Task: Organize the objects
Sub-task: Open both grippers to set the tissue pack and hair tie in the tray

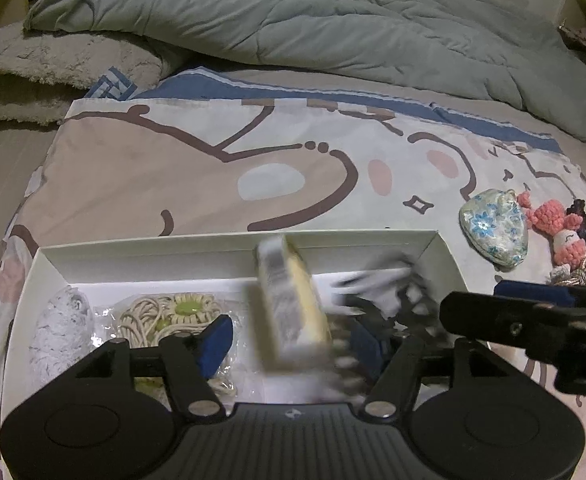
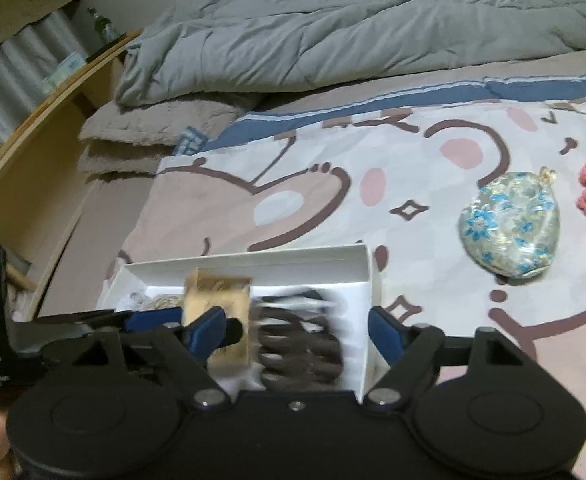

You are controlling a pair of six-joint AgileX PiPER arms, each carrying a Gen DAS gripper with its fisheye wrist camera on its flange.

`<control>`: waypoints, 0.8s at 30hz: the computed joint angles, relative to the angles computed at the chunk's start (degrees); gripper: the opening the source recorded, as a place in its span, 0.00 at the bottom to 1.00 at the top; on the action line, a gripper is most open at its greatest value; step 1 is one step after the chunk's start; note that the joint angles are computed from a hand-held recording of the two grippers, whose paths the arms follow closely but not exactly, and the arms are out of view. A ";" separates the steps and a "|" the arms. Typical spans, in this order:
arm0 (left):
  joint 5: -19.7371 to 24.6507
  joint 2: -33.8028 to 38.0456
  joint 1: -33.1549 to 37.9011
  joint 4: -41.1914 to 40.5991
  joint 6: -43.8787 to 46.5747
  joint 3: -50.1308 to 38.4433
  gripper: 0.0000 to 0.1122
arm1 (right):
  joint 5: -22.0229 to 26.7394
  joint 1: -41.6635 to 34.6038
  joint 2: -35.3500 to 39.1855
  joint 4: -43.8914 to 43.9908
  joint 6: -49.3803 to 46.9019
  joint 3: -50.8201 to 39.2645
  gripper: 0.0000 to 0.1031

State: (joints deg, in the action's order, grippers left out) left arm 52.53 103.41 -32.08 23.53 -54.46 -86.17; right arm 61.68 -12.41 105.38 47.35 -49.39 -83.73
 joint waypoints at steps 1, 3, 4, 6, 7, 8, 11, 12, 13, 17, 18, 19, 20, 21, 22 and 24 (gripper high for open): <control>0.15 -0.10 -0.03 -0.10 0.24 0.04 0.59 | 0.08 -0.12 -0.01 0.24 -0.77 0.04 0.77; 0.50 -0.37 -0.06 -0.28 0.40 0.14 0.59 | -0.08 -0.35 -0.28 0.26 -1.68 0.21 0.76; 0.64 -0.55 -0.09 -0.37 0.42 0.22 0.59 | 0.00 -0.51 -0.28 0.24 -1.78 0.14 0.76; 1.50 -0.58 -0.24 -0.43 0.50 -0.09 0.59 | 0.26 -0.69 -0.21 0.24 -1.47 -0.08 0.75; 1.83 -0.66 -0.32 -0.47 0.50 -0.09 0.59 | 0.35 -0.78 -0.25 0.20 -1.39 -0.06 0.74; 1.93 -0.89 -0.39 -0.51 0.51 0.08 0.58 | 0.42 -0.88 -0.35 0.09 -1.34 -0.03 0.73; 2.45 -1.52 -0.64 -0.33 0.13 0.42 0.58 | 0.66 -1.20 -0.76 0.07 -1.77 0.21 0.71; 2.46 -1.84 -0.72 0.02 -0.39 0.70 0.58 | 0.69 -1.31 -0.88 0.16 -1.96 0.29 0.69; 2.47 -2.16 -0.80 0.50 -1.21 1.00 0.58 | 0.70 -1.44 -0.99 0.28 -2.14 0.33 0.68; 1.64 -3.50 -0.61 2.05 -4.77 2.40 0.58 | 1.94 -2.20 -0.83 1.96 -3.12 -0.01 0.57; 1.39 -3.65 -0.58 2.43 -5.48 2.60 0.58 | 2.32 -2.30 -0.75 2.50 -3.61 -0.04 0.52; 1.14 -3.64 -0.58 2.82 -6.09 2.65 0.58 | 2.54 -2.29 -0.80 2.92 -4.12 0.09 0.50; 0.74 -3.65 -0.65 3.29 -6.78 2.81 0.58 | 2.74 -2.17 -0.88 3.13 -4.54 0.27 0.45; 0.29 -3.59 -0.68 3.80 -7.50 2.93 0.58 | 3.10 -1.94 -0.86 3.12 -4.75 0.26 0.40; 0.04 -3.39 -0.71 4.25 -8.06 2.83 0.58 | 3.60 -1.77 -0.76 3.00 -4.98 0.19 0.37; -0.21 -2.75 -0.85 5.20 -9.21 2.38 0.58 | 4.39 -1.32 -0.65 2.42 -5.23 0.05 0.31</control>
